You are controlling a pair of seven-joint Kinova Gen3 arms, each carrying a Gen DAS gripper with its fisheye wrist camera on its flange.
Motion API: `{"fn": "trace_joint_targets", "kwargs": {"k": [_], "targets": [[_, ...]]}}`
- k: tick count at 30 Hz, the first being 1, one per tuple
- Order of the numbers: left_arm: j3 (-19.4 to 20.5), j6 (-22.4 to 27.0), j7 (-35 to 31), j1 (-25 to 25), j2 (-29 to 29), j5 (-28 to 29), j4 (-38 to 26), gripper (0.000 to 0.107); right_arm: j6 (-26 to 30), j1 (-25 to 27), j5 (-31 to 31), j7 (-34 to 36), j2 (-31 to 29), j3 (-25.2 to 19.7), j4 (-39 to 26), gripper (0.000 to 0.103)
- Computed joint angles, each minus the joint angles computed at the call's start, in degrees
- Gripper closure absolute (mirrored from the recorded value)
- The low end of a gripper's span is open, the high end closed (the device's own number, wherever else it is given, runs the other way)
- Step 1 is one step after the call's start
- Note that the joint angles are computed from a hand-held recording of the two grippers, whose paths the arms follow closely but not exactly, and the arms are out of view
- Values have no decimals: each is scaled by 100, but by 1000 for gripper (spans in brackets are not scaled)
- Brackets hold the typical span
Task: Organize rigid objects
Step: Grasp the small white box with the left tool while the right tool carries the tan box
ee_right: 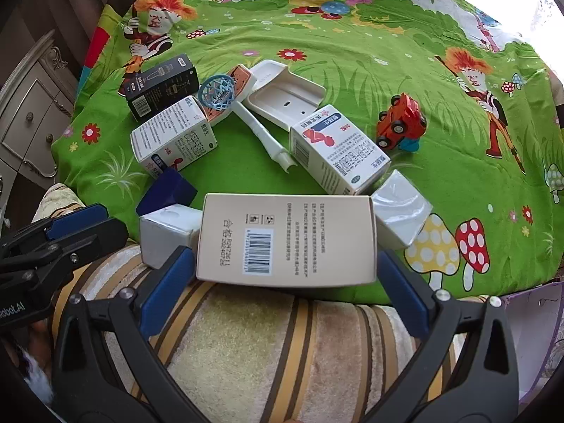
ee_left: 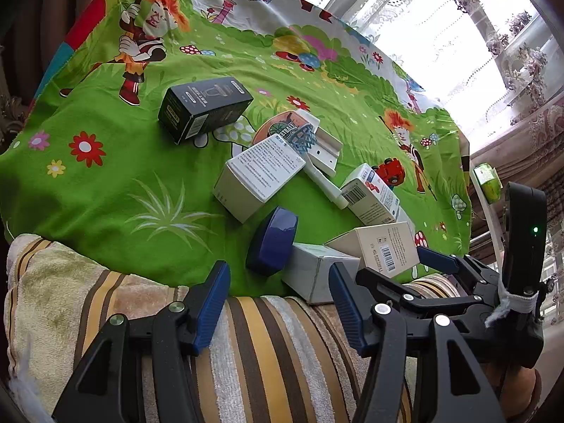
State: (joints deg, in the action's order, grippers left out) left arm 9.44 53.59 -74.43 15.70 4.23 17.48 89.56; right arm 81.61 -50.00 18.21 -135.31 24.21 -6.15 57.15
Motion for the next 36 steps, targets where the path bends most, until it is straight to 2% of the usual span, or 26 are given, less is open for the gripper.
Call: {"fn": "trace_joint_targets", "kwargs": {"k": [10, 17, 21, 25, 28, 33, 36], "targets": [[20, 24, 97, 57, 4, -133, -18, 48, -197, 51, -39, -105, -101, -10, 200, 4], [90, 223, 462, 283, 90, -709, -266, 48, -851, 85, 170, -773, -751, -104, 1023, 4], [181, 499, 846, 620, 242, -1433, -620, 48, -1136, 105, 489, -1271, -1180, -253, 1507, 4], [257, 788, 998, 969, 505, -1892, -1028, 42, -1245, 213, 743, -1595, -1520, -449, 1854, 4], [257, 1114, 1099, 1302, 771, -2314, -1417, 42, -1194, 276, 948, -1766, -1738, -606, 2058, 4], [148, 1693, 1203, 1758, 1184, -2800, -1981, 42, -883, 350, 1444, -2172, -2082, -886, 2394, 4], [78, 1943, 1170, 1955, 1389, -3007, -2231, 42, -794, 483, 1541, -2316, -2323, -1029, 2610, 4]]}}
